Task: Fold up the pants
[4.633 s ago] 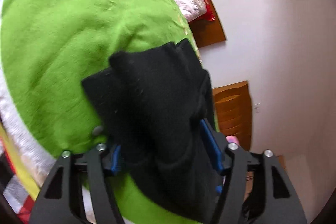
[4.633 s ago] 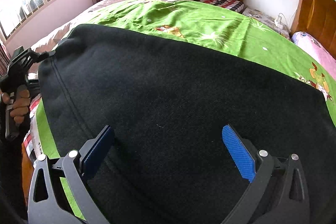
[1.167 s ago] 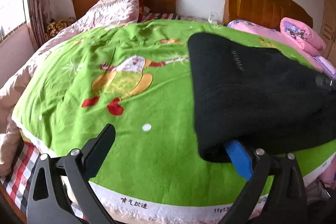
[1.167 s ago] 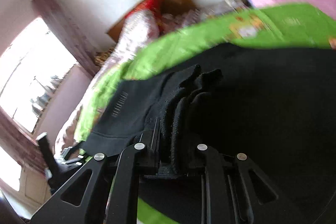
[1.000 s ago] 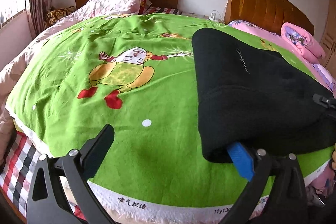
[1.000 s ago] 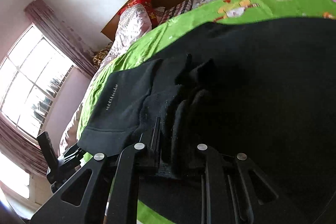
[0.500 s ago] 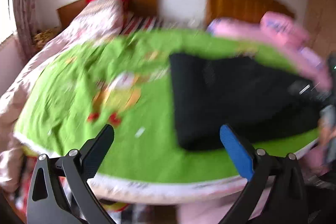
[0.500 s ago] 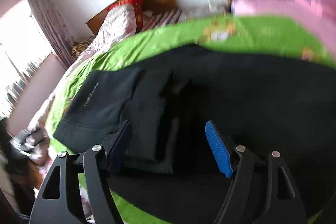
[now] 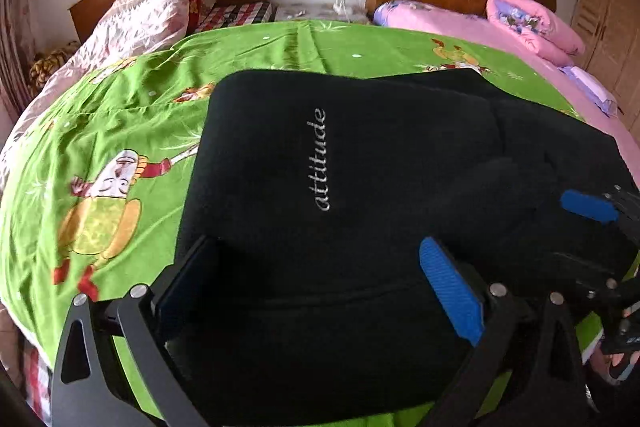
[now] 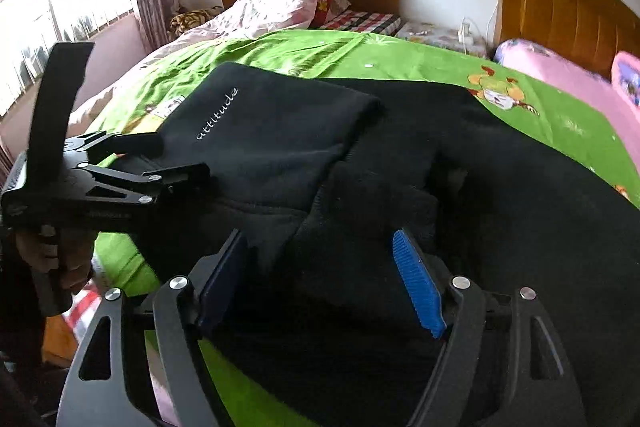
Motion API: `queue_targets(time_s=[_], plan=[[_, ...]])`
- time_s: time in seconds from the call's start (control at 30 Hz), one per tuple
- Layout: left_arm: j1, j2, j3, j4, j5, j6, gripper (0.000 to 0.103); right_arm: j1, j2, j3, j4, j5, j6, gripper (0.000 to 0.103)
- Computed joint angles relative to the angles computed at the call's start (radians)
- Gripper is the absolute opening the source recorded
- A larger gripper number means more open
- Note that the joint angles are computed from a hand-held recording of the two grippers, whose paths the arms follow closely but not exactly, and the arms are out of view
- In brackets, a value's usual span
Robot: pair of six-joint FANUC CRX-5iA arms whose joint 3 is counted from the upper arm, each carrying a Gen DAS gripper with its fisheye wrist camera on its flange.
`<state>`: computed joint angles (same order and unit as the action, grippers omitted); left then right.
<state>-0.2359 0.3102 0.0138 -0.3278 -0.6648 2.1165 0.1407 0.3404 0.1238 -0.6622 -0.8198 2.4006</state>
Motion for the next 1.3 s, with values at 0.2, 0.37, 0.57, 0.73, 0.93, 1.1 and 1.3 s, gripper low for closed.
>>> queue_targets(time_s=[0.2,0.37,0.57,0.73,0.93,1.1,1.3], plan=[[0.034,-0.049,0.015,0.12,0.117,-0.11,0.101,-0.071,0.015,0.037,0.118,0.112,-0.166,0.088],[0.033,0.161,0.309,0.069,-0.108,-0.117,0.102,-0.104,0.156,0.142,0.376,0.079,-0.499,0.088],[0.074,0.297,0.437,0.127,-0.267,-0.114,0.102,-0.183,0.208,0.214,0.235,-0.014,-0.349,0.094],[-0.001,0.243,0.426,-0.028,-0.29,0.016,0.101,-0.176,0.106,0.07,0.279,0.152,-0.414,0.094],[-0.069,0.183,0.336,-0.061,-0.155,-0.014,0.102,-0.183,0.085,-0.022,0.248,0.22,-0.245,0.097],[-0.04,0.25,0.376,0.05,-0.22,-0.059,0.102,-0.293,0.053,0.042,0.021,0.074,-0.144,0.097],[-0.061,0.091,0.19,0.106,0.015,-0.027,0.101,-0.61,0.076,0.107,-0.433,-0.191,-0.024,0.097]])
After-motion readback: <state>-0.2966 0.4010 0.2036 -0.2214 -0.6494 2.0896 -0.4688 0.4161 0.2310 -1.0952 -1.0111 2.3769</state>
